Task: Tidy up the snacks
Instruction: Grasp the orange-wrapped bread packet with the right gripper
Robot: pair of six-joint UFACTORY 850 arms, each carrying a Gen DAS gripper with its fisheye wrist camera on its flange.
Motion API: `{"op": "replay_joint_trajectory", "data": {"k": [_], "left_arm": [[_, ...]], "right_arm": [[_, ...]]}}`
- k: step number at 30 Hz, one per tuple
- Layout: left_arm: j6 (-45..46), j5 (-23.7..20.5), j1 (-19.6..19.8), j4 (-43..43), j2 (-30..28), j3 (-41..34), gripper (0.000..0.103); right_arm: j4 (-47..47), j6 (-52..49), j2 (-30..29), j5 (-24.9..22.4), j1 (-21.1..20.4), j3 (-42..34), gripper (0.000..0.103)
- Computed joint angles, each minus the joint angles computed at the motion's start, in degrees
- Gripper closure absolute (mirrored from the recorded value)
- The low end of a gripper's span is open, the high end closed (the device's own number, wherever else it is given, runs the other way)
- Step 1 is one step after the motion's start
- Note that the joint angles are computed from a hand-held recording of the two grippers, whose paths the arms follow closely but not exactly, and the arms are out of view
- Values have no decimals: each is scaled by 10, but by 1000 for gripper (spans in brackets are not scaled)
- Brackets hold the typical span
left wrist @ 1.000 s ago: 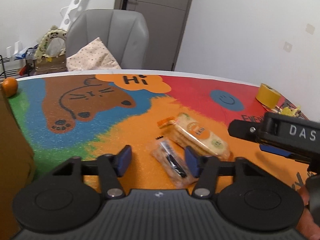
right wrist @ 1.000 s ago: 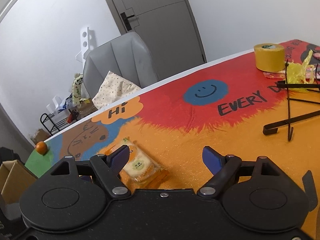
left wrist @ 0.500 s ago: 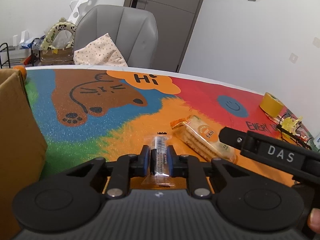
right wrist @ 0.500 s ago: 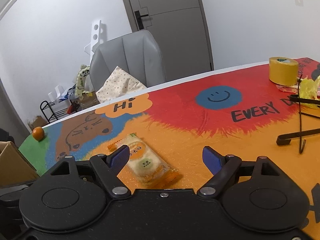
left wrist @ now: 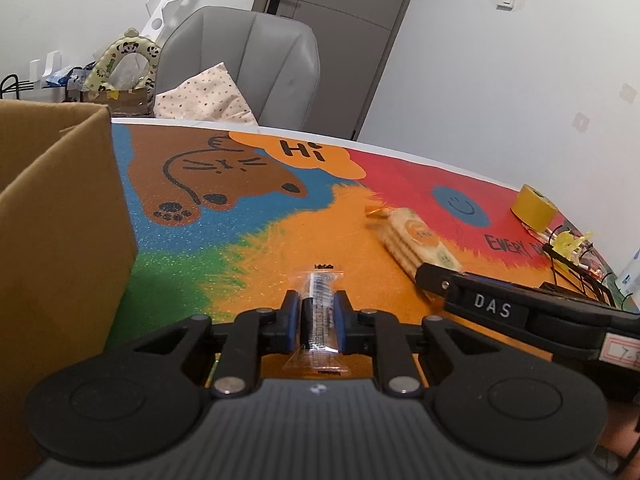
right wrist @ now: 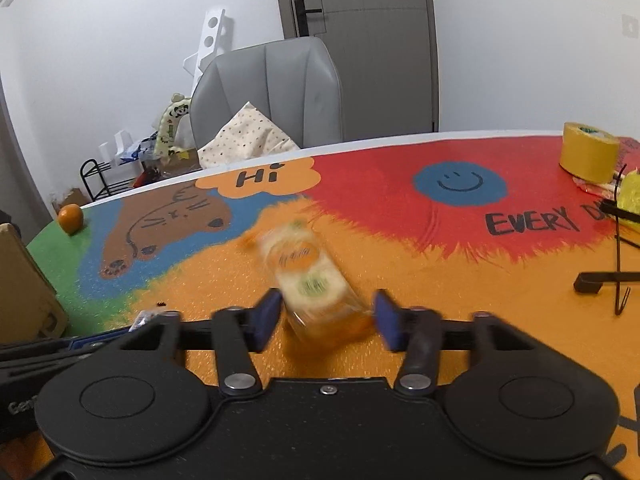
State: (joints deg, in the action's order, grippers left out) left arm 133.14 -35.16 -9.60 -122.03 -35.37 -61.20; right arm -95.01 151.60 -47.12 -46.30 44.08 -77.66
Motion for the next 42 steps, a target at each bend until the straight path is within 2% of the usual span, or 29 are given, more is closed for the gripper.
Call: {"op": "replay_joint_trajectory", "data": {"k": [4, 8, 11, 16, 22, 28, 30, 32, 34, 42], "left_arm": [[75, -16, -5, -57, 1, 15, 85], [85, -23, -5, -63, 0, 18, 82], [80, -26, -3, -60, -1, 18, 81], [50, -34, 2, -41, -7, 11, 82], [70, -27, 0, -50, -3, 15, 85], [48, -23, 3, -36, 0, 13, 86], [44, -24, 4, -30, -1, 12, 86], [35, -25, 4, -18, 0, 12, 86], [28, -25, 3, -7, 1, 12, 87], [-48, -33, 13, 73, -6, -6, 87]], "right_arm": [[38, -51, 3, 8, 5, -7, 63], [46, -87, 12, 38, 7, -6, 62], [34, -75, 23, 75, 7, 2, 53], [50, -100, 18, 35, 16, -7, 40], [65, -120, -3, 23, 10, -26, 37], [57, -133, -19, 7, 13, -42, 38], [52, -131, -20, 5, 13, -42, 39], [49, -130, -20, 4, 13, -41, 47], [50, -138, -19, 3, 15, -41, 60], [91, -186, -23, -6, 22, -56, 68]]}}
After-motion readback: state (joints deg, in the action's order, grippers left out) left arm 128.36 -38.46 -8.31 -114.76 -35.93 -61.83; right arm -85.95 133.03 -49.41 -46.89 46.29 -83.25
